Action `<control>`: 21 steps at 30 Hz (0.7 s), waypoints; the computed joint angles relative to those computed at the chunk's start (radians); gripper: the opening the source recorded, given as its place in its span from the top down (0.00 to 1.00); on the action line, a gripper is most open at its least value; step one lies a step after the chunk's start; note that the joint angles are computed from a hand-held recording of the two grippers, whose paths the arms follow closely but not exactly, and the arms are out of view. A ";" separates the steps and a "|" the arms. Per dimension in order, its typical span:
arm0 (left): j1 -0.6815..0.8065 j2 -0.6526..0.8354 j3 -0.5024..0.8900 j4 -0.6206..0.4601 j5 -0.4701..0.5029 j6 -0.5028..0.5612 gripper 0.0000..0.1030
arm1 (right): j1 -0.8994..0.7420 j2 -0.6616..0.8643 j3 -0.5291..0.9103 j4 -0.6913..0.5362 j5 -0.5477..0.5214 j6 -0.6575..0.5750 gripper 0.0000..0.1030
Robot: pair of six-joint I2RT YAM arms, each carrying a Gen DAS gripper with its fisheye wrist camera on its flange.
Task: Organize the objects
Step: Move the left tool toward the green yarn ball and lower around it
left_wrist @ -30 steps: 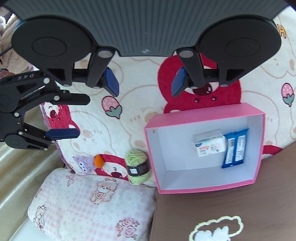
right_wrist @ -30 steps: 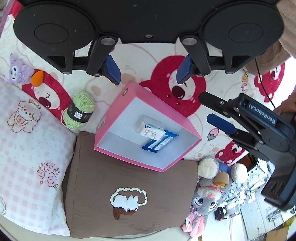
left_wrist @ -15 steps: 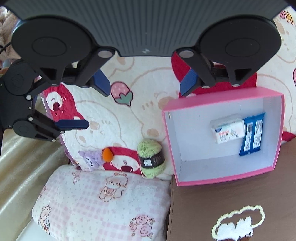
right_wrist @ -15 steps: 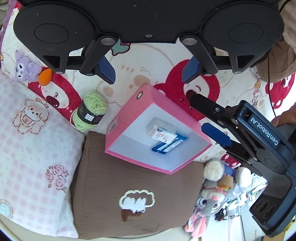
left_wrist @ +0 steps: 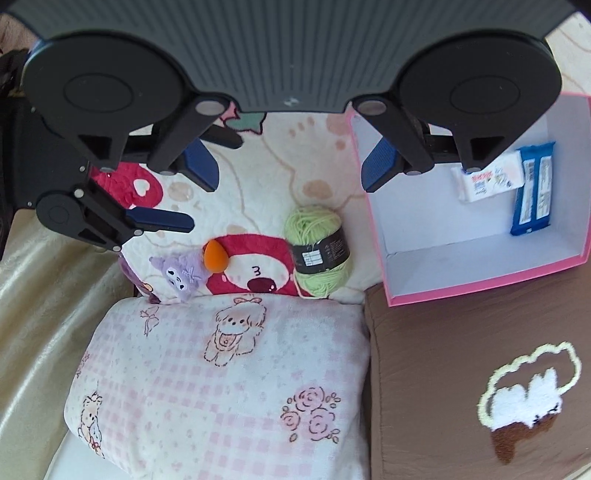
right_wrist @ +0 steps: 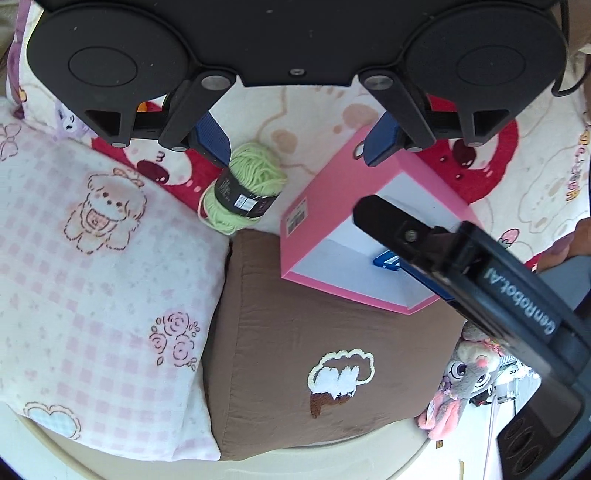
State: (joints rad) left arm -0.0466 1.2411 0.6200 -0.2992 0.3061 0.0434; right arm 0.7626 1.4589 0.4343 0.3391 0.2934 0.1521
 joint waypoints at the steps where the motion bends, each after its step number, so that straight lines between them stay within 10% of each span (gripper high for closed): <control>1: -0.012 0.028 0.010 0.022 -0.001 -0.007 0.19 | -0.005 0.025 -0.001 0.037 0.005 -0.014 0.20; 13: -0.075 0.425 0.248 0.171 -0.009 -0.049 0.24 | -0.131 0.284 0.095 0.205 -0.014 -0.119 0.20; 21: -0.088 0.642 0.411 0.177 -0.024 -0.086 0.45 | -0.196 0.410 0.153 0.288 -0.087 -0.042 0.20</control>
